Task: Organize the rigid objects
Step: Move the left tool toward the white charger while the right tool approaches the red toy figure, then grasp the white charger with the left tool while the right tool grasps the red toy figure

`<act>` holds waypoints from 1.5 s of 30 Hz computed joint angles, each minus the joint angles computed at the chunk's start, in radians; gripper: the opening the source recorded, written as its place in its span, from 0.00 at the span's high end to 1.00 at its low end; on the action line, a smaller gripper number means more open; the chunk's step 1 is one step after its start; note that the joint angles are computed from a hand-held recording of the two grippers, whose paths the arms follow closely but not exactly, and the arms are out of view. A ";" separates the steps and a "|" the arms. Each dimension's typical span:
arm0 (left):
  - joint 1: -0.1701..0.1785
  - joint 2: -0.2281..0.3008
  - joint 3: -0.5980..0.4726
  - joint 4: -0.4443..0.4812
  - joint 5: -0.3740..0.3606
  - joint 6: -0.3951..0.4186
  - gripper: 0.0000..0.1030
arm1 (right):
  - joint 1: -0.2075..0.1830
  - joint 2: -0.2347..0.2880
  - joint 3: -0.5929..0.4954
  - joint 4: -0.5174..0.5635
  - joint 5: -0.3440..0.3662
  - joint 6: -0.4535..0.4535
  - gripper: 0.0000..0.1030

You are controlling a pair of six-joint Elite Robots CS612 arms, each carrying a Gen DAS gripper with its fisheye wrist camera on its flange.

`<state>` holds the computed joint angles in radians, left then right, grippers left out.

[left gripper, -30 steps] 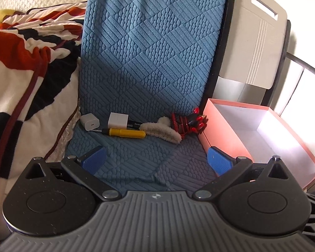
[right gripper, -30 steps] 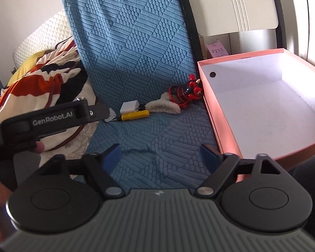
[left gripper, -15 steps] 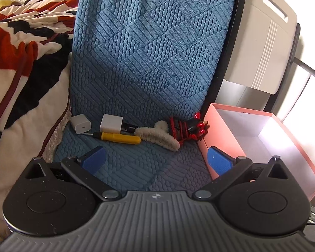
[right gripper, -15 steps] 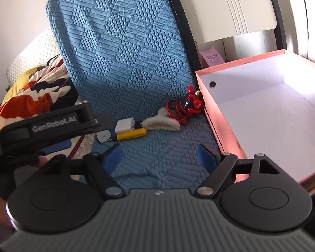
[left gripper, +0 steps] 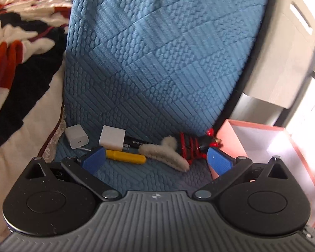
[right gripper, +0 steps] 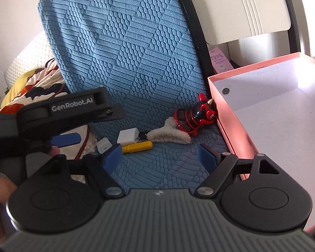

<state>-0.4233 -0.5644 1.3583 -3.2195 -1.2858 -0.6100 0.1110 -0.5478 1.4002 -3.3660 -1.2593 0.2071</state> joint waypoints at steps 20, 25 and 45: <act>0.074 0.102 -0.223 0.304 -0.084 0.019 0.00 | 0.018 0.115 -0.226 0.158 -0.014 0.035 0.18; 0.088 0.119 -0.250 0.330 -0.120 0.018 0.00 | 0.028 0.137 -0.264 0.185 -0.047 0.059 0.18; 0.141 0.195 -0.339 0.336 -0.207 -0.006 0.01 | 0.021 0.254 -0.486 0.338 -0.087 0.313 0.18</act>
